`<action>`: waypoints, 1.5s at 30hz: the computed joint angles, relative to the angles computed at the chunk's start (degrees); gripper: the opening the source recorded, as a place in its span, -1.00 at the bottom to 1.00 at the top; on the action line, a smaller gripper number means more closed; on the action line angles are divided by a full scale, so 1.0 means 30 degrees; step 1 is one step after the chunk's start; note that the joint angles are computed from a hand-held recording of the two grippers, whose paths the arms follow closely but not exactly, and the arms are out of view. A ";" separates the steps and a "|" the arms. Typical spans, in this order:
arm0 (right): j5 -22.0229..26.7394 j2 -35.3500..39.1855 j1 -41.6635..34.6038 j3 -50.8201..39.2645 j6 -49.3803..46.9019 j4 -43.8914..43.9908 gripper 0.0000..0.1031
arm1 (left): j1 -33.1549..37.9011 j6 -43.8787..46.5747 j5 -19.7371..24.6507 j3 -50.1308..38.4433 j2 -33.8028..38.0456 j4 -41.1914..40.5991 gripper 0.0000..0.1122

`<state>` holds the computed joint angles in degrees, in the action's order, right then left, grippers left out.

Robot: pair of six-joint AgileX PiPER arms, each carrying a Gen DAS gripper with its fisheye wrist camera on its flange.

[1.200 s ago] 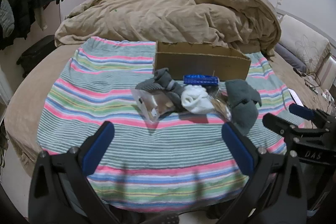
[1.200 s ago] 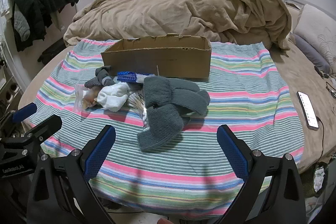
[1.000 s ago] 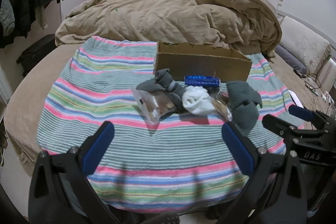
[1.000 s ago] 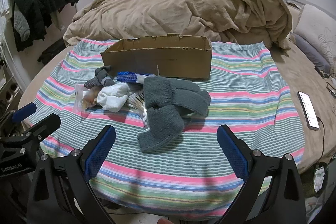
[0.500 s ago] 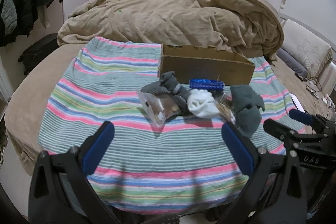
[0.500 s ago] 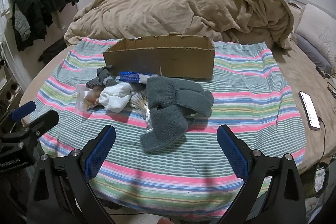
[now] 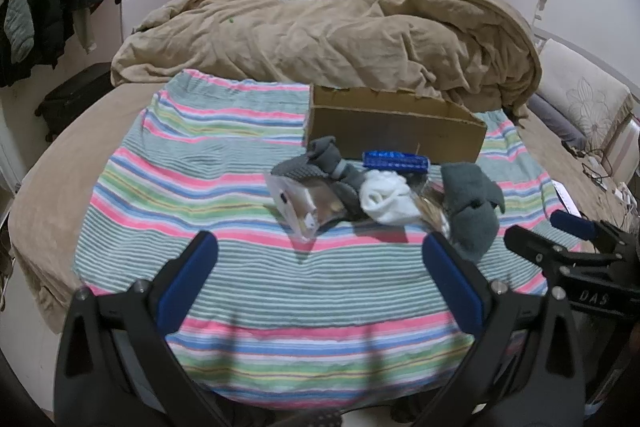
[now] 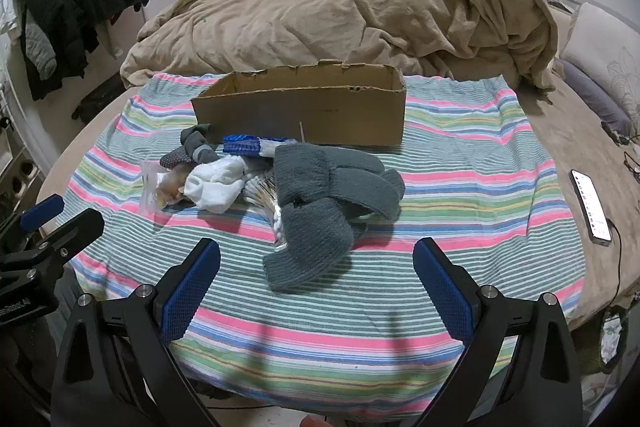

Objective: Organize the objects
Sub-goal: 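Reach both grippers toward the pile of items beside the box, then grasp the clear plastic bag with the left gripper while the right grasps grey knit gloves, both into box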

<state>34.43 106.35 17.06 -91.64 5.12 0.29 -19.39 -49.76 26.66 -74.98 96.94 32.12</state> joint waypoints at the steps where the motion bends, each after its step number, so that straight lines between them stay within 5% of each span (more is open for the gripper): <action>1: 0.0027 -0.0005 -0.0002 -0.0024 0.0032 -0.0019 0.92 | 0.0014 -0.0054 -0.0030 0.0052 -0.0035 0.0056 0.83; 19: 0.0366 0.0341 -0.0179 -0.0673 -0.0460 0.0220 0.92 | 0.0430 0.1404 -0.0082 -0.0520 0.0510 -0.0999 0.83; 28: 0.0635 0.2282 -0.1109 -0.2899 -0.1056 0.0911 0.92 | 0.1627 0.4645 -0.0698 -0.2957 0.3551 -0.3375 0.82; 31: 0.0903 0.3353 -0.1282 -0.4030 -0.1488 0.1373 0.77 | 0.1924 0.5272 -0.0406 -0.4381 0.5160 -0.3182 0.81; 39: 0.1865 0.5735 -0.1207 -0.6769 -0.2089 0.2262 0.71 | 0.2342 0.5509 -0.0476 -0.6762 0.7702 -0.2233 0.54; 43: 0.2144 0.6334 -0.1233 -0.7343 -0.3586 0.3877 0.36 | 0.2407 0.7872 -0.0872 -0.7149 0.8110 -0.4333 0.17; 45: 0.2067 0.6355 -0.1217 -0.7289 -0.3971 0.4187 0.16 | 0.2060 0.6561 -0.1100 -0.6814 0.7956 -0.2766 0.08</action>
<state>40.63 125.41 13.41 -113.50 -6.79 12.85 -13.21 -30.08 23.36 -95.42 120.80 23.82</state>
